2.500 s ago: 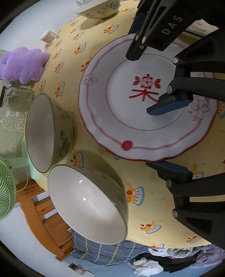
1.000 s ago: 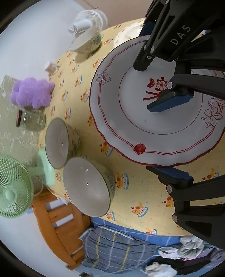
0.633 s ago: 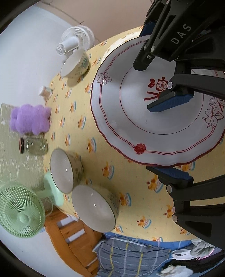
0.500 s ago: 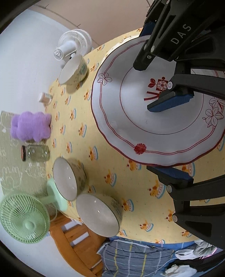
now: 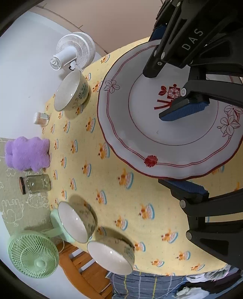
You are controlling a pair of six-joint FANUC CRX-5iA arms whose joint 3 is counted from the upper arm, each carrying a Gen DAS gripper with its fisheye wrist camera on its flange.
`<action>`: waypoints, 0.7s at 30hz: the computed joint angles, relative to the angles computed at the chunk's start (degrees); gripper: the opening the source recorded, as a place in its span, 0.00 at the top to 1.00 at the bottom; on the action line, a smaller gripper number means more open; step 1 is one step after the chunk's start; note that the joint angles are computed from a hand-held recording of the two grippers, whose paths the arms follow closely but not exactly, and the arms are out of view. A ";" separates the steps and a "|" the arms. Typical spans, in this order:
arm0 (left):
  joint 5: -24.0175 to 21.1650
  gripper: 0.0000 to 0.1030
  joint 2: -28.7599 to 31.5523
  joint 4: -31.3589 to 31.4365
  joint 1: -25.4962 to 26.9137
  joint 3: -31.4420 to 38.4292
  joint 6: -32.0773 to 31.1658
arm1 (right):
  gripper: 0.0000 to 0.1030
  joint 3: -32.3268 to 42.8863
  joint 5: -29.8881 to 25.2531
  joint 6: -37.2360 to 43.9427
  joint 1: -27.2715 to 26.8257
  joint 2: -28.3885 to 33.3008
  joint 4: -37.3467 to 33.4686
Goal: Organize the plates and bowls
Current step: 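Lower the red-rimmed plate onto the orange-flower plate stack with both grippers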
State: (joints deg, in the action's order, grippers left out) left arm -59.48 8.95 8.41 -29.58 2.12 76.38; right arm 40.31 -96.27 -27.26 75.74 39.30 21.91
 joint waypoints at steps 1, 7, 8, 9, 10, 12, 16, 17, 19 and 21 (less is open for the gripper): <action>-0.25 0.41 0.53 -0.65 -0.80 0.64 1.36 | 0.48 -1.88 0.81 0.07 -0.03 -1.15 -0.26; -1.78 0.41 3.48 -3.45 -4.55 3.68 8.50 | 0.48 -12.19 5.62 0.92 -0.37 -7.51 -1.69; -1.91 0.41 3.82 -3.72 -4.96 3.98 9.30 | 0.48 -13.40 6.20 1.23 -0.45 -8.29 -1.97; -2.27 0.41 4.38 -4.13 -5.59 4.46 10.60 | 0.48 -14.90 6.94 1.60 -0.52 -9.25 -2.27; -2.51 0.41 4.73 -4.29 -5.93 4.78 11.34 | 0.48 -15.84 7.39 1.94 -0.58 -9.86 -2.50; -2.70 0.41 5.25 -4.37 -6.54 5.11 12.84 | 0.48 -18.14 8.45 2.60 -0.73 -11.27 -3.01; -3.18 0.41 6.43 -5.32 -8.02 6.05 15.74 | 0.48 -21.78 10.25 3.52 -0.93 -13.44 -3.61; -3.28 0.41 6.59 -5.58 -8.34 6.20 16.28 | 0.48 -22.40 10.51 3.73 -0.96 -13.80 -3.72; -3.46 0.41 7.06 -6.76 -9.23 6.77 17.65 | 0.48 -23.88 11.38 4.10 -1.06 -14.65 -4.03; -4.22 0.41 7.65 -7.96 -9.91 7.70 19.02 | 0.48 -25.37 12.58 4.30 -1.15 -15.45 -4.26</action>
State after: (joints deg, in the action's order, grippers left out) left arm -63.70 16.60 0.45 -39.49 9.82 95.40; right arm 14.93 -83.69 -22.96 74.59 23.85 17.65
